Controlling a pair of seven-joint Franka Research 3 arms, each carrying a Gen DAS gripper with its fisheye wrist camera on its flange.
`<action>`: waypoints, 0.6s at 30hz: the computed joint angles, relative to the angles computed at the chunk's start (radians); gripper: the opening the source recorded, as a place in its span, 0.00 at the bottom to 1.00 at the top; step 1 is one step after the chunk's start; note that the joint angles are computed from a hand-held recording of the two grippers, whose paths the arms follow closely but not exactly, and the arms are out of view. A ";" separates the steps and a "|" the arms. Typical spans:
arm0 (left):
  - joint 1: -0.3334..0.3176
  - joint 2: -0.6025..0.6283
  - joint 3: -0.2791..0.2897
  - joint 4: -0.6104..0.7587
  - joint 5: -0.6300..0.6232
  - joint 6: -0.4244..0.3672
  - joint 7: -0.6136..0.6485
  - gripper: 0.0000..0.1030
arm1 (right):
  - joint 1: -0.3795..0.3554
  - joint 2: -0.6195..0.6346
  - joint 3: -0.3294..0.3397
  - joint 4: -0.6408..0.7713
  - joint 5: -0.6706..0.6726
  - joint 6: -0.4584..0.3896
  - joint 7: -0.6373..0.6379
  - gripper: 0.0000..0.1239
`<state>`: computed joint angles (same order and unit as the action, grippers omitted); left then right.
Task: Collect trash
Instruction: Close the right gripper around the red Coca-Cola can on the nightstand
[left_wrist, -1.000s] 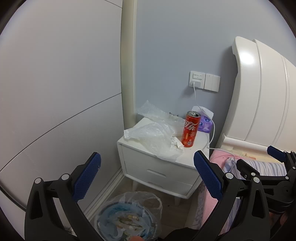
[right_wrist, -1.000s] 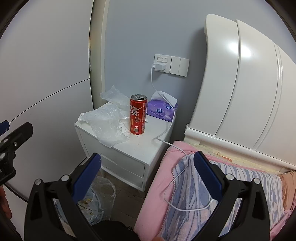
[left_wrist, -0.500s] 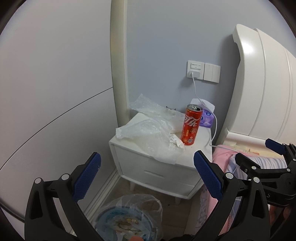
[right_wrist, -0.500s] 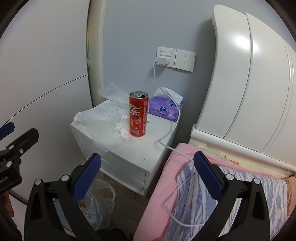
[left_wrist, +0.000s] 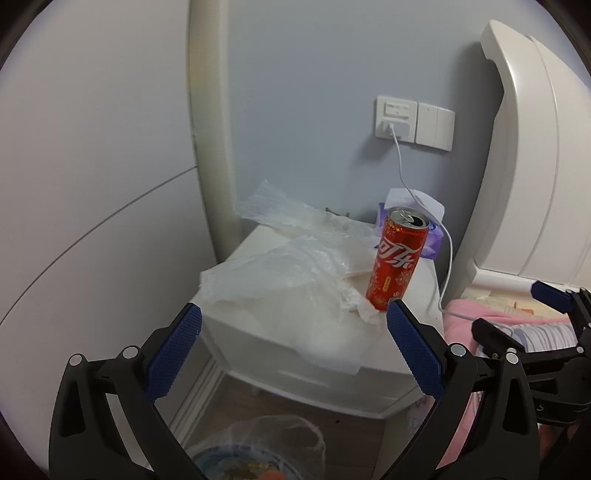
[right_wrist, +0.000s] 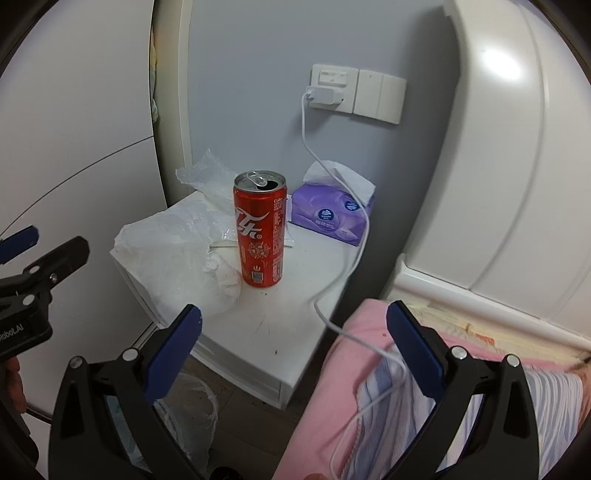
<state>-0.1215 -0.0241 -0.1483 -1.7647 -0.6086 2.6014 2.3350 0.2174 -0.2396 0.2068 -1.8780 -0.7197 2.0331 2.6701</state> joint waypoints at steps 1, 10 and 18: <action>-0.003 0.018 -0.004 0.018 0.006 -0.002 0.000 0.94 | -0.003 0.012 -0.007 0.005 -0.002 0.011 -0.012 0.78; 0.020 0.162 -0.071 0.181 0.011 -0.082 0.037 0.94 | -0.015 0.098 -0.068 0.042 0.007 0.095 -0.103 0.78; 0.039 0.239 -0.133 0.262 0.018 -0.100 0.166 0.94 | -0.018 0.149 -0.106 0.057 0.026 0.176 -0.144 0.78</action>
<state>-0.0823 0.2148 -0.2812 -1.5026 -0.5909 2.5011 2.5011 0.1990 -0.0908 0.1006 -1.8210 -0.6935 2.2095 2.5263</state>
